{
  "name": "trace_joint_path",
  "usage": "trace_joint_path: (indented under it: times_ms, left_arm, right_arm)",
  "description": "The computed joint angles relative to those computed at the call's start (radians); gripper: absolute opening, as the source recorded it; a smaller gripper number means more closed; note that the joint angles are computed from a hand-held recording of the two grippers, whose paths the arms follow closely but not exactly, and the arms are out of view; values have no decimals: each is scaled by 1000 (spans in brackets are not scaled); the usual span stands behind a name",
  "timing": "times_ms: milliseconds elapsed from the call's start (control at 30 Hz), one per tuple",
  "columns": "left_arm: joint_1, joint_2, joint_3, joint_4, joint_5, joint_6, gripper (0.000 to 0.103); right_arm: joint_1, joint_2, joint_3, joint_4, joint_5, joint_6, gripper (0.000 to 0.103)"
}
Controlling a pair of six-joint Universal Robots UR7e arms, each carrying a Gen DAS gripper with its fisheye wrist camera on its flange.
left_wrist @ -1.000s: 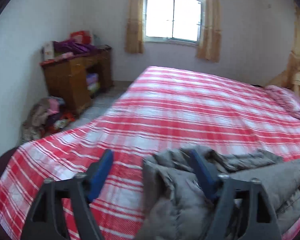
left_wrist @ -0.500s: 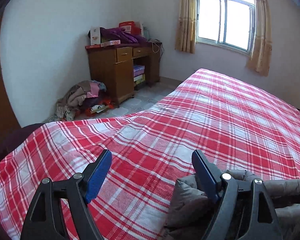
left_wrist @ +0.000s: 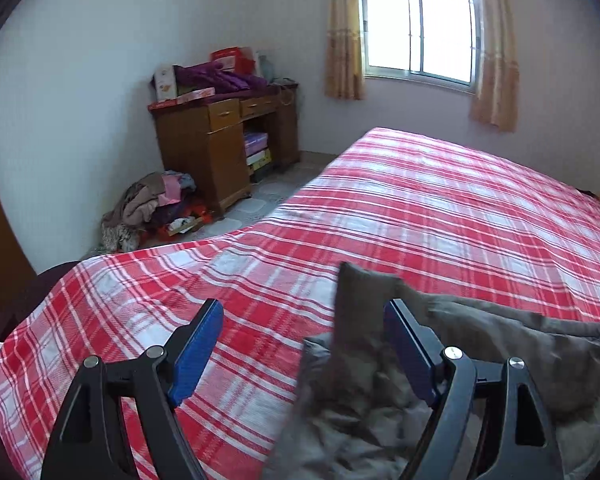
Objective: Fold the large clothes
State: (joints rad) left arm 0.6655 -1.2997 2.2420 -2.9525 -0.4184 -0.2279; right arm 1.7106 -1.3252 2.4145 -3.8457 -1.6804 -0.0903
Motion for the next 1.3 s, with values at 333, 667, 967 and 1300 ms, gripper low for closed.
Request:
trace_joint_path:
  times_ms: [333, 667, 967, 1300]
  left_arm:
    - [-66, 307, -10, -334, 75, 294, 84]
    - [58, 355, -103, -63, 13, 109, 87]
    - [98, 351, -90, -86, -33, 67, 96]
    - [98, 376, -110, -24, 1, 37, 98]
  right_arm:
    - [237, 348, -92, -90, -397, -221, 69]
    - [185, 445, -177, -100, -445, -260, 70]
    - [185, 497, -209, -118, -460, -270, 74]
    - [173, 511, -233, -81, -469, -258, 76]
